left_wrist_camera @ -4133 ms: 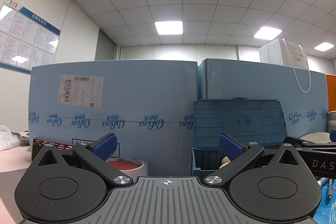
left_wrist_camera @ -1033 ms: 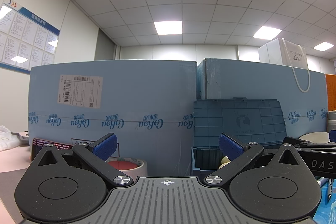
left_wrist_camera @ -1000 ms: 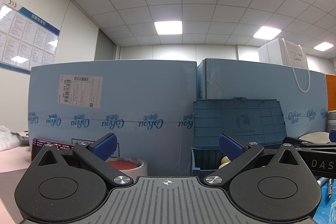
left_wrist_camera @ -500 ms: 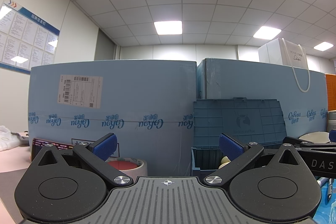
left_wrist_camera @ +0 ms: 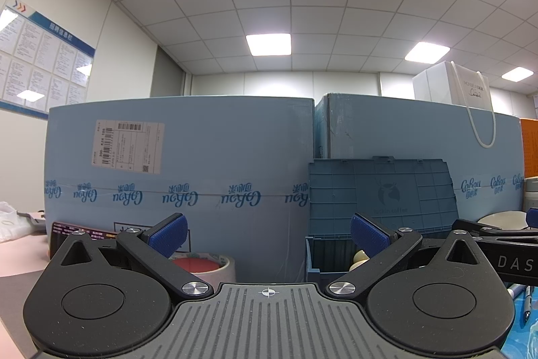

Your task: Organize rigid objects

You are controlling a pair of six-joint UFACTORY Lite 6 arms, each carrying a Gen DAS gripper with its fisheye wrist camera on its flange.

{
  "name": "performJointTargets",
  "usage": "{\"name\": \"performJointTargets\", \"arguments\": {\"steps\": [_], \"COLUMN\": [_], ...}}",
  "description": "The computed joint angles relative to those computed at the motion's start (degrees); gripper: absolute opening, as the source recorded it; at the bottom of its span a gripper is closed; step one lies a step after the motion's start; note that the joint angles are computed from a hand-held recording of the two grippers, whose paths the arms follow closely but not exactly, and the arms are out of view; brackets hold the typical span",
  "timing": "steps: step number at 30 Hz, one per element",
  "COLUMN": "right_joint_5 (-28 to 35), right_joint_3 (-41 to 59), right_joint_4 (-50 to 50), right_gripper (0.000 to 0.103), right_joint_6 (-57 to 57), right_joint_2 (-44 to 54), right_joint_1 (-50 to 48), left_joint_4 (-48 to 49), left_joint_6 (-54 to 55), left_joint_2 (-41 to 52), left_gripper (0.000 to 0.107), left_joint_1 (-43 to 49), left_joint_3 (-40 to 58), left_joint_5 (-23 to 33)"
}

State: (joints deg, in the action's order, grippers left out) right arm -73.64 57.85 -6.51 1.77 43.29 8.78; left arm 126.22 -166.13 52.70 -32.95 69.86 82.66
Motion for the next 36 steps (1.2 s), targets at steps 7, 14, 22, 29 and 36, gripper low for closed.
{"name": "performJointTargets", "arguments": {"steps": [7, 14, 22, 29, 36], "right_joint_5": [0.03, 0.05, 0.05, 0.09, 0.1], "right_joint_3": [0.04, -0.03, -0.03, -0.02, -0.06], "right_joint_4": [-0.01, -0.02, -0.02, 0.0, 0.04], "right_gripper": [0.103, 0.103, 0.103, 0.103, 0.103], "right_joint_6": [0.01, 0.04, 0.04, 0.02, 0.03], "right_joint_2": [0.02, -0.03, -0.03, -0.04, -0.08], "right_joint_1": [-0.02, -0.03, -0.03, -0.01, 0.04], "left_joint_4": [0.03, -0.03, 0.16, 0.45, 1.21], "left_joint_6": [0.03, 0.07, 0.19, 0.47, 0.37], "left_joint_2": [0.01, 0.02, -0.34, -0.32, -0.27], "left_gripper": [0.103, 0.103, 0.103, 0.103, 0.103], "left_joint_1": [0.01, -0.04, -0.13, 0.04, 0.43], "left_joint_3": [0.02, 0.0, -0.46, -0.29, -0.19], "left_joint_5": [-0.04, 0.0, 0.15, -0.31, -0.61]}}
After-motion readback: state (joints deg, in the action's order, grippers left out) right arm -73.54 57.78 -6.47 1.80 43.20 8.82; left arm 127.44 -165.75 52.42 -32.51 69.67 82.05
